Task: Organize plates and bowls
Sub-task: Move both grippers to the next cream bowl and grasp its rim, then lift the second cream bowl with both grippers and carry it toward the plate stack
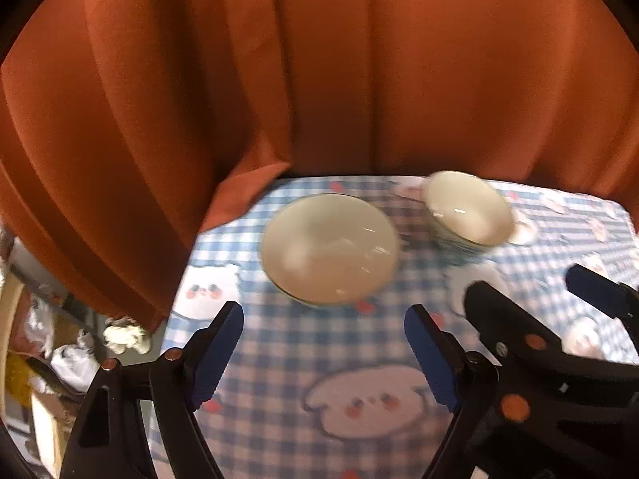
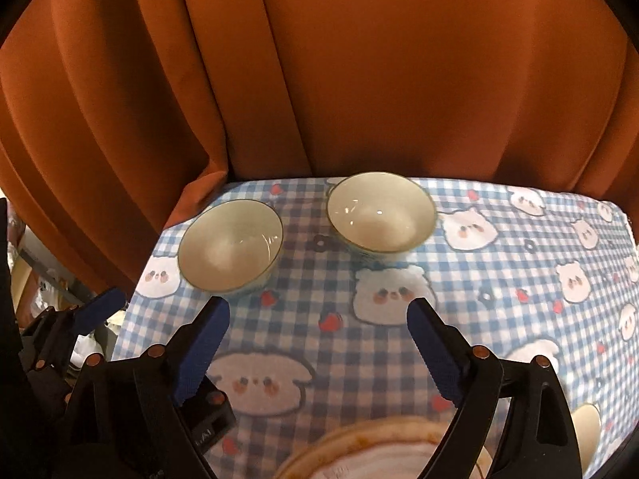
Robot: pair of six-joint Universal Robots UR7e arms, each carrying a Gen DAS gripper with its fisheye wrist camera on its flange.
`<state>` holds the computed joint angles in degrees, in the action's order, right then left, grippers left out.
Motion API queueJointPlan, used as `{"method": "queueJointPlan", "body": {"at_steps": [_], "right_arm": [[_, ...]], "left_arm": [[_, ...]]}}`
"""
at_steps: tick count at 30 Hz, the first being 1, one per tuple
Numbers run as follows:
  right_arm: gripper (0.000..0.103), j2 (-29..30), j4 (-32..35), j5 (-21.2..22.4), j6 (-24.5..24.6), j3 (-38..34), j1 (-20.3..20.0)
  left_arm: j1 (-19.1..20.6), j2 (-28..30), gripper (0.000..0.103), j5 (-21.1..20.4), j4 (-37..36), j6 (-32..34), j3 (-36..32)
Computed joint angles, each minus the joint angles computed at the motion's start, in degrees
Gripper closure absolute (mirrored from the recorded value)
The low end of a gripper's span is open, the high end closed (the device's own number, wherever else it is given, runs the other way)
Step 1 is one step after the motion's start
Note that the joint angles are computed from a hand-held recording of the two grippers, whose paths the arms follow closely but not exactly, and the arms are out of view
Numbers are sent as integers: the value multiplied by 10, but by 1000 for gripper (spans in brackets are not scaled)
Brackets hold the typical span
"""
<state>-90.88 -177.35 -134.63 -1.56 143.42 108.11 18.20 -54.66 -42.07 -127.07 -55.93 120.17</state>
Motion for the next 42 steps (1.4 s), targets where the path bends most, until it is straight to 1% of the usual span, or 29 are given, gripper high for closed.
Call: {"method": "queueJointPlan", "body": {"at_steps": [1, 3, 4, 5, 7, 9, 13, 14, 15, 16, 17, 18, 19, 21, 24, 25, 26, 27, 29, 31, 32, 37, 42], "right_arm": [[7, 12, -8, 8, -5, -6, -9], [2, 38, -31, 24, -18, -19, -23], [2, 54, -43, 24, -25, -26, -26], [2, 66, -52, 23, -31, -32, -28], [2, 92, -61, 28, -37, -48, -39], [2, 118, -50, 17, -29, -68, -47], [2, 158, -67, 0, -28, -90, -58], [4, 165, -67, 0, -25, -95, -61], [12, 169, -66, 7, -26, -98, -64], [17, 172, -66, 20, -30, -101, -69], [24, 176, -64, 28, -31, -104, -73], [29, 181, -61, 34, -34, -109, -77], [33, 186, -60, 37, -36, -113, -79], [50, 197, -52, 42, -36, -122, -86], [61, 207, -43, 56, -33, -131, -96], [63, 210, -42, 59, -34, -133, -99], [68, 212, -42, 61, -34, -135, -102], [74, 213, -39, 64, -34, -136, -104], [80, 219, -34, 70, -33, -141, -107], [83, 221, -23, 78, -34, -146, -111], [84, 221, -21, 82, -34, -147, -113], [84, 227, -27, 74, -41, -148, -108], [83, 222, -21, 70, -35, -144, -108]], "left_arm": [[6, 3, 19, 10, 7, -9, -3], [21, 10, 19, 23, -5, -3, -6], [30, 14, 19, 28, -13, 3, -9], [40, 19, 19, 28, -21, 12, -13], [57, 28, 24, 22, -28, 28, -22], [75, 37, 25, 20, -34, 41, -32], [102, 48, 25, 20, -33, 48, -48], [108, 51, 26, 17, -36, 51, -52], [113, 53, 29, 14, -42, 55, -53], [118, 56, 31, 13, -47, 59, -56], [125, 59, 33, 11, -50, 62, -59], [131, 61, 40, 6, -63, 72, -58], [137, 63, 47, 0, -73, 78, -59], [148, 71, 53, -4, -73, 77, -68], [154, 79, 63, -2, -73, 77, -74], [156, 81, 64, -3, -74, 79, -76], [159, 83, 66, -6, -75, 83, -78], [160, 84, 72, -10, -77, 87, -79], [161, 86, 77, -6, -72, 81, -80], [161, 87, 80, -1, -73, 80, -79], [162, 86, 80, -1, -74, 79, -78], [163, 83, 80, -8, -68, 76, -79], [155, 79, 80, -20, -59, 67, -76]]}}
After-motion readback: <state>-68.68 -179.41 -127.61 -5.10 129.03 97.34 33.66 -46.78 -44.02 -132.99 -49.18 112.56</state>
